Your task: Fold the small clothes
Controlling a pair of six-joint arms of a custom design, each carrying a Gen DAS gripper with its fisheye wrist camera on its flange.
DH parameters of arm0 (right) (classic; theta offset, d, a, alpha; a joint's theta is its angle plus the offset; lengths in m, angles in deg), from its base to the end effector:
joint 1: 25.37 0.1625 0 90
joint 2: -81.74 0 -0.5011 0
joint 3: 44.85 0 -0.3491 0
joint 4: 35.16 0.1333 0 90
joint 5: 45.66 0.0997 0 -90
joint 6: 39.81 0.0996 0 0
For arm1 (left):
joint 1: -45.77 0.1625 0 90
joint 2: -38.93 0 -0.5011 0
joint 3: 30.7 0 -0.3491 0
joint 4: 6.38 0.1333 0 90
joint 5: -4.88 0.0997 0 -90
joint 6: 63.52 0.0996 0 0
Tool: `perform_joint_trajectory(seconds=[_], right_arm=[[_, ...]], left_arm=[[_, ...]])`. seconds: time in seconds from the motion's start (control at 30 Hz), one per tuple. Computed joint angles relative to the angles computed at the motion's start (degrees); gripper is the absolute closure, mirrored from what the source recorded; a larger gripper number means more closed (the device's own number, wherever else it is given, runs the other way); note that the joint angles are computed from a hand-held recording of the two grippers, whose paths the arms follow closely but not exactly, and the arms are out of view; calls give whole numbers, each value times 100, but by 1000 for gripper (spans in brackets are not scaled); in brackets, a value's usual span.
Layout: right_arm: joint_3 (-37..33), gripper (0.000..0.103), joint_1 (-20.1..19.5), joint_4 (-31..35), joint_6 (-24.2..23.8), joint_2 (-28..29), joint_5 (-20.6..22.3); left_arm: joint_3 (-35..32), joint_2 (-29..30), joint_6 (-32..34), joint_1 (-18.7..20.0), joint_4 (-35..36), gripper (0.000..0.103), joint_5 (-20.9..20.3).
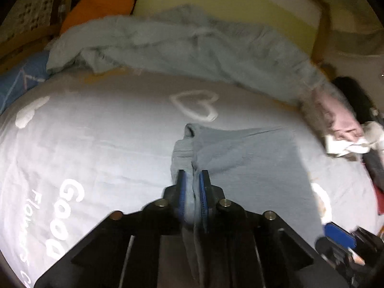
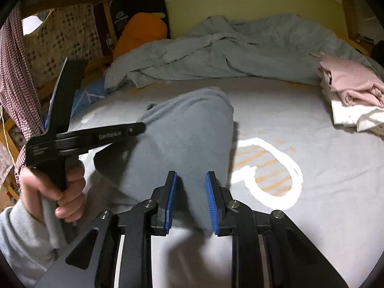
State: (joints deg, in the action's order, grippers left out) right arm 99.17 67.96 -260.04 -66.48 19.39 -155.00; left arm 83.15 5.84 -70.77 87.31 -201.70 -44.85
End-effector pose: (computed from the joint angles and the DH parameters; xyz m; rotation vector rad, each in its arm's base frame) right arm 0.1244 -0.4116 0.2845 0.4263 -2.3879 1.1022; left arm -0.3166 -0.5446 0.0638 0.7094 2.4670 -0.9308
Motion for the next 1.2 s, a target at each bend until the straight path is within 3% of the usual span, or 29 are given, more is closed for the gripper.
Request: perform_joint_trajectory(seconds=[0.03,0.07,0.13,0.17,0.2,0.27,0.33,0.43,0.5,0.57,0.6,0.67,0.73,0.77,0.8,0.9,1.07,1.2], right_arm=[[1,79,-16,18,41,-34,44],[-36,77,-19,86,127,-90,67],[-105,73,-6,136,210,-115,51],[-157,62,2,190,256,-124,48],[-192,53,-1,218,293,-125,69],[-260,52,-32,325,407,-140,148],[-332,51,-78,547,571,-173,238],[-411,42,-319,989,936,-289,720],[-480,33,-559,1308,1192,-353,1154],[-575,32,-735,1521,1390,-345,1369],[-619,30,-828,1667,1460,-361,1520],[-758,30,-1155,2176,1706,-405,2087],[-834,30,-1279,2305,1805,-383,2290],[-871,37,-1276,2384,1728,-393,2351],[-915,54,-1258,2509,1669,-407,2344],[-831,66,-1215,2308,1403,-450,2396],[-705,67,-1069,1860,1091,-957,2439],[-972,67,-1056,1799,976,-1672,2397]], left_arm=[[128,-33,87,-65,-195,81,-37],[263,-131,2,-128,-193,61,-77],[534,-323,-353,-124,-285,38,-433],[627,-394,-516,-70,-315,34,-685],[688,-468,-685,-13,-269,34,-934],[728,-565,-937,197,-113,34,-1621],[705,-575,-1246,310,168,34,-1925],[707,-520,-1618,552,285,33,-2591],[704,-467,-1558,592,143,31,-2729],[604,-422,-1528,642,174,32,-2915],[568,-376,-1538,649,128,33,-2913],[464,-310,-1412,652,164,56,-2890],[408,-282,-1285,686,172,69,-2967],[416,-288,-1292,677,137,74,-2942],[455,-321,-1285,658,88,76,-2905],[497,-363,-1021,396,-37,79,-2603],[52,-281,-342,-89,-6,79,-2473],[-1192,181,361,-441,456,79,-2684]])
